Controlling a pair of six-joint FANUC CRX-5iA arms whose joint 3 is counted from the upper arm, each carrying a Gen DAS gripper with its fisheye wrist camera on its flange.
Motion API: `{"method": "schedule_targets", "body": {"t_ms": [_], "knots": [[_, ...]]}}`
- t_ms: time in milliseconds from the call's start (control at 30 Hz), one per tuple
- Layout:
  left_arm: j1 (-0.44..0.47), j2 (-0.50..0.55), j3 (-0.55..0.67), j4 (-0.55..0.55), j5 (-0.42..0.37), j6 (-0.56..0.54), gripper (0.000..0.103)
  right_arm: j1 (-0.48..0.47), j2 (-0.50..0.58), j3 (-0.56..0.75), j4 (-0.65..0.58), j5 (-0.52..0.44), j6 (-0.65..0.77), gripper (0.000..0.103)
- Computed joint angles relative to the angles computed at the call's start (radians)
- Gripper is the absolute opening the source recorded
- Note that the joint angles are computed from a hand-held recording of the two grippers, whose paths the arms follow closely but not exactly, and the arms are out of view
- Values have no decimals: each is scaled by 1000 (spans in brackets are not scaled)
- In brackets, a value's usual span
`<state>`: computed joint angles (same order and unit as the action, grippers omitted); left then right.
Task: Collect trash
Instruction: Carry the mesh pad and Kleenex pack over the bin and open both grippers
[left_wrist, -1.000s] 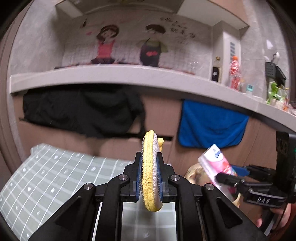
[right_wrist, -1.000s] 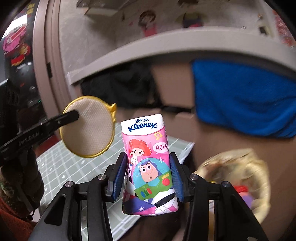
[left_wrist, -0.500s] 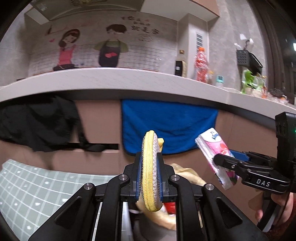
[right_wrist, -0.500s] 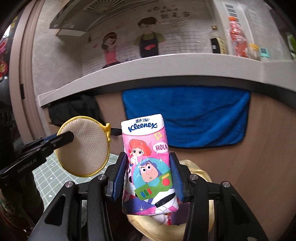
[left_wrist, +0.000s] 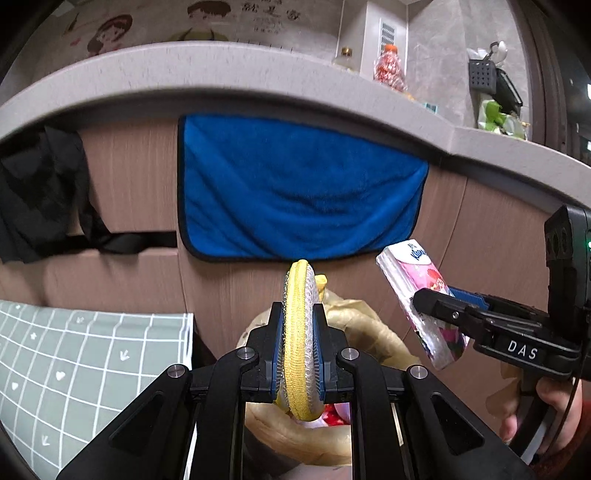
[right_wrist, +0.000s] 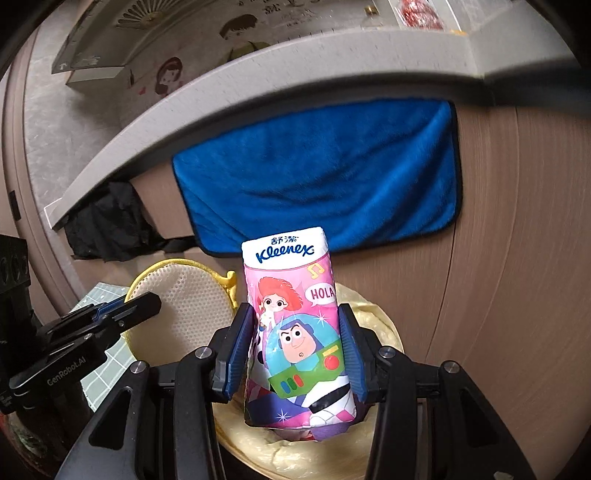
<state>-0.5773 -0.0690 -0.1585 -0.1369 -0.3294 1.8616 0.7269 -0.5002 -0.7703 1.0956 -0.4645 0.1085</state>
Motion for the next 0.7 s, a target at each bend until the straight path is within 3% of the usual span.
{"method": "schedule_targets", "body": {"t_ms": [200, 700], "knots": [[18, 47, -2, 88, 15, -64, 14, -48, 37, -10, -4, 49, -16, 43], [53, 123, -72, 470, 59, -370, 17, -108, 106, -3, -112, 117, 9, 47]]}}
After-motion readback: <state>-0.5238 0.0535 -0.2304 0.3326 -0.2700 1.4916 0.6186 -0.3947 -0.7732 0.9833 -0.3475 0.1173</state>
